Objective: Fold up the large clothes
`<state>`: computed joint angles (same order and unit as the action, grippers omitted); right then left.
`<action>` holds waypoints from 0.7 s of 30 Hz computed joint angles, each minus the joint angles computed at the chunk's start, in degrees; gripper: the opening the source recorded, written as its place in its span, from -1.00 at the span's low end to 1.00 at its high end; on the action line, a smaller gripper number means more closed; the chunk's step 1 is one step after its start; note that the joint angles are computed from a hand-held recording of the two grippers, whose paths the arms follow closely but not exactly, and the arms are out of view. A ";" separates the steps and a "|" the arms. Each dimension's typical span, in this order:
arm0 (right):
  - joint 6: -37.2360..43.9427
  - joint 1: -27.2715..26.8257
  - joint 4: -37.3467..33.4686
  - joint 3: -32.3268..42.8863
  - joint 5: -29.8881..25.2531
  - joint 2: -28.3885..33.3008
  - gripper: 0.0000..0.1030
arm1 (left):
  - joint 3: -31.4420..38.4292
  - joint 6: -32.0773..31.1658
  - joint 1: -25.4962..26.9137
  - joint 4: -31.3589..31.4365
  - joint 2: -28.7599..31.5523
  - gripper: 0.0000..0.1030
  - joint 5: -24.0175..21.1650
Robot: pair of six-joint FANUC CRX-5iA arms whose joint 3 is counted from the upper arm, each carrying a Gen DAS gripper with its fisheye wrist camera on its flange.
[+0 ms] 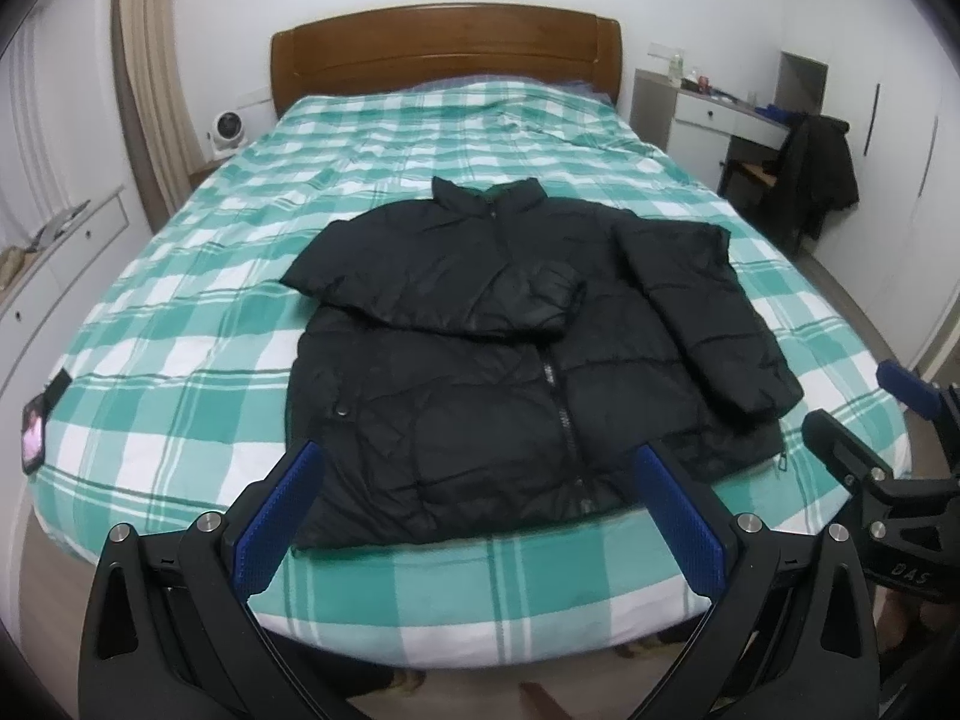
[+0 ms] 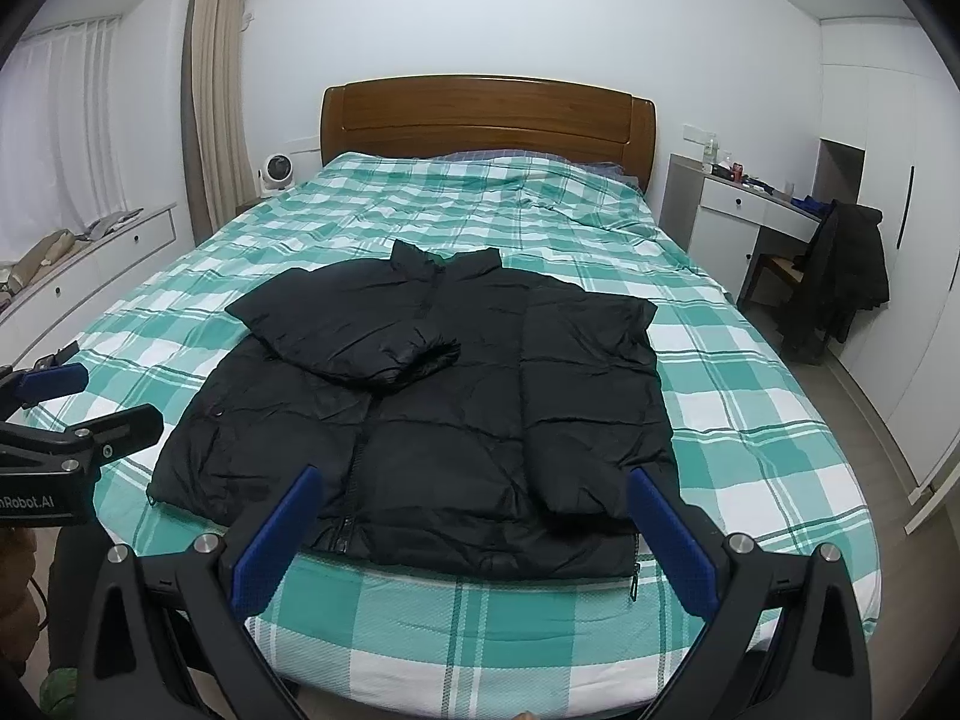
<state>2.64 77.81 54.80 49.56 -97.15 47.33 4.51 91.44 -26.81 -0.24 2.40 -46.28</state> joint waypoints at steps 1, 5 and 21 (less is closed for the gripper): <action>0.00 0.00 0.00 0.05 0.01 0.03 1.00 | -0.05 -0.23 -0.01 0.14 -0.04 0.99 0.09; 0.06 0.02 -0.12 0.76 -0.25 0.52 1.00 | 0.24 0.25 -0.60 -1.01 0.03 0.99 -0.02; -0.57 0.00 -0.61 0.47 -0.13 0.26 1.00 | 0.35 1.18 -0.42 -1.24 0.54 0.99 -1.01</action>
<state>2.07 77.82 54.18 50.03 -97.27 47.60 4.86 92.62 -27.23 -1.49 2.94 -47.29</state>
